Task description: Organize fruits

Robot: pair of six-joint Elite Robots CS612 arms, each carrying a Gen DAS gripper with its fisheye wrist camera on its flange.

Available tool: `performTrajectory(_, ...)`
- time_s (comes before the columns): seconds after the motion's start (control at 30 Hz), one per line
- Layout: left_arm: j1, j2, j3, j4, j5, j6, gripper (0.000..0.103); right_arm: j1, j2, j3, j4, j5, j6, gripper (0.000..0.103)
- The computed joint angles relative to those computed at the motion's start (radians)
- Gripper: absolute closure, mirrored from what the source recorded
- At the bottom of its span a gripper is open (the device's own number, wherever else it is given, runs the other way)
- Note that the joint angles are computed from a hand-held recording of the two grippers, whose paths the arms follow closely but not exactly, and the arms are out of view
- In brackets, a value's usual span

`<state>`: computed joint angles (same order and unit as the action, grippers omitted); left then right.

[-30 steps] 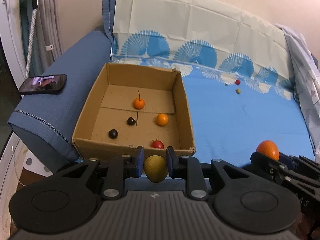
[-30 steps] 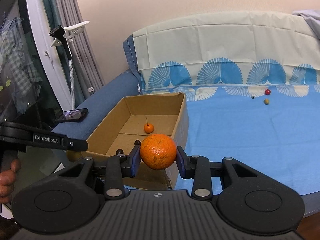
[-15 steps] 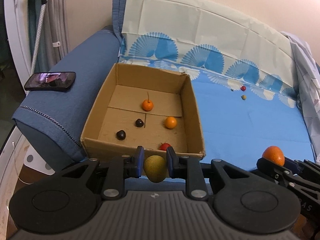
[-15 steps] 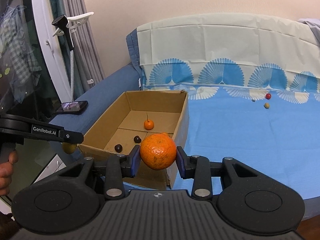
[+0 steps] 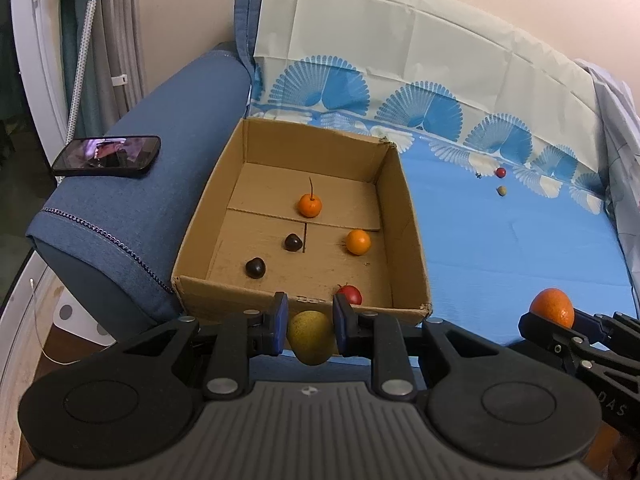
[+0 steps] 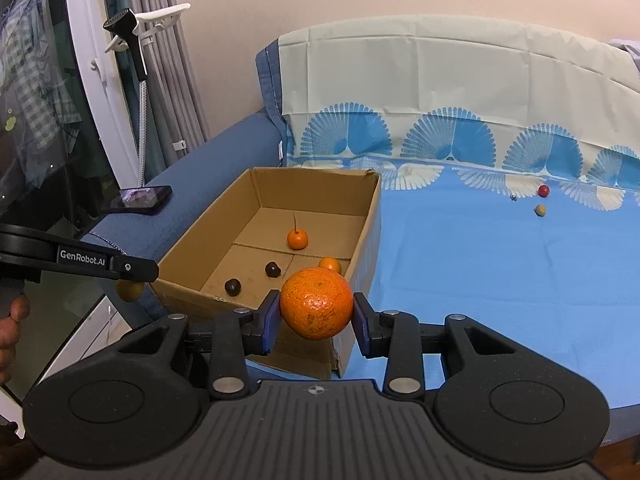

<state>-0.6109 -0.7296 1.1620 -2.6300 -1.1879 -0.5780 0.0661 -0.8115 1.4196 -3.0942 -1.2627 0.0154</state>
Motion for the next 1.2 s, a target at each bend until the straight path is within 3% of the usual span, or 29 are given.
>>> performTrajectory(0.3, 0.024, 0.028, -0.058, 0.046, 0.0, -0.009, 0.077, 0.009, 0.036, -0.077, 0.07, -0.002, 0.005, 0.064)
performTrajectory(0.7, 0.06, 0.109, -0.205, 0.167, -0.014, -0.008, 0.077, 0.029, 0.126, -0.245, 0.198, 0.039, -0.007, 0.064)
performTrajectory(1.2, 0.101, 0.279, -0.472, 0.332, -0.035, -0.023, 0.077, 0.057, 0.287, -0.516, 0.402, 0.013, -0.029, 0.064)
